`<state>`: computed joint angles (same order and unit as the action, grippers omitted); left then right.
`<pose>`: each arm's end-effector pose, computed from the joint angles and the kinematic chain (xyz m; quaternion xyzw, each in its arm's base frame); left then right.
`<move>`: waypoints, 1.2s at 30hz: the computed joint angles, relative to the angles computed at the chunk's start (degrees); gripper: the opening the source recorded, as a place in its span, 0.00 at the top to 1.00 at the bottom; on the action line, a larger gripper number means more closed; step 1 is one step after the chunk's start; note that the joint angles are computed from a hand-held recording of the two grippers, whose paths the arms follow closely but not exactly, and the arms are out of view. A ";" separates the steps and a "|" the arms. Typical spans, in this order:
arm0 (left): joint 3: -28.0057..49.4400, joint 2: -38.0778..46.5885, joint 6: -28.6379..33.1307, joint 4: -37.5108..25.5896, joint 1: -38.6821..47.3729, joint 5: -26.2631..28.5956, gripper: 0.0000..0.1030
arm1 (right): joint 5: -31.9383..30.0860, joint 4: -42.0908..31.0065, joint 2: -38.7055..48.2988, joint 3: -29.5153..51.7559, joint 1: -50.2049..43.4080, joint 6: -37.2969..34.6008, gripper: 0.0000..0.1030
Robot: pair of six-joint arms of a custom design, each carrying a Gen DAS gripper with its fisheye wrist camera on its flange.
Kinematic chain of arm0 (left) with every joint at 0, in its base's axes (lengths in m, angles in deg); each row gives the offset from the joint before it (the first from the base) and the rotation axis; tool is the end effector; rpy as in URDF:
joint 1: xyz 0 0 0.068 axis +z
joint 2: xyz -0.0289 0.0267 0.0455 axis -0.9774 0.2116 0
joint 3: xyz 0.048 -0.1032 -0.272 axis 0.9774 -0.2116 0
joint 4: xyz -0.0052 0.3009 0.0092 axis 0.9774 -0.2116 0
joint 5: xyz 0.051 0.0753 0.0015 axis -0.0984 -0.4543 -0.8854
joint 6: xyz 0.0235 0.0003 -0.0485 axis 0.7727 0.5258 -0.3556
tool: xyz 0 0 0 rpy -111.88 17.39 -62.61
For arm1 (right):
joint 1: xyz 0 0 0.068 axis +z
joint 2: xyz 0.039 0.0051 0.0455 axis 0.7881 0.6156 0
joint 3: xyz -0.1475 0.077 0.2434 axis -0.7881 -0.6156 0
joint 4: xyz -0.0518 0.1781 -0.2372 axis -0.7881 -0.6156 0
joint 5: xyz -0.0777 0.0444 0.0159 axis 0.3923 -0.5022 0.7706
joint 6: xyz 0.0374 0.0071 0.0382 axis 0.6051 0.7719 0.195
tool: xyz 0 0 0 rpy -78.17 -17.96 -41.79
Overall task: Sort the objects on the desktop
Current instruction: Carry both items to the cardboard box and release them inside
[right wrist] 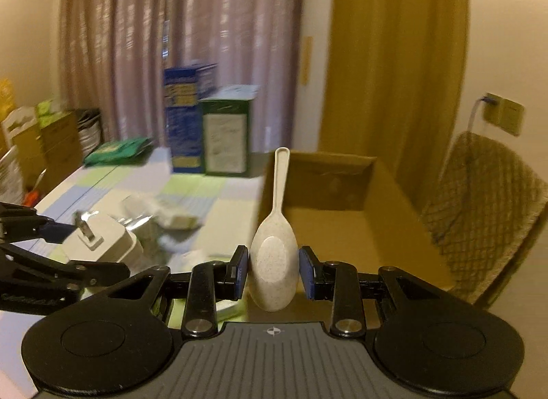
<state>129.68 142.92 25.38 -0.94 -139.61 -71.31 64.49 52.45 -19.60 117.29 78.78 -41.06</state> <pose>0.1548 -0.2500 0.2574 0.1563 0.8723 -0.1004 0.4522 0.1566 0.0843 0.2924 -0.2875 0.8167 0.1401 0.4804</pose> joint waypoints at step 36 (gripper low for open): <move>2.51 6.93 2.39 5.63 2.89 0.16 0.20 | -21.06 8.17 21.04 7.00 -24.70 -4.01 0.61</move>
<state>132.19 149.85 27.78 4.69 -136.71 -71.15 43.43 60.62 1.44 124.29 54.08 -45.08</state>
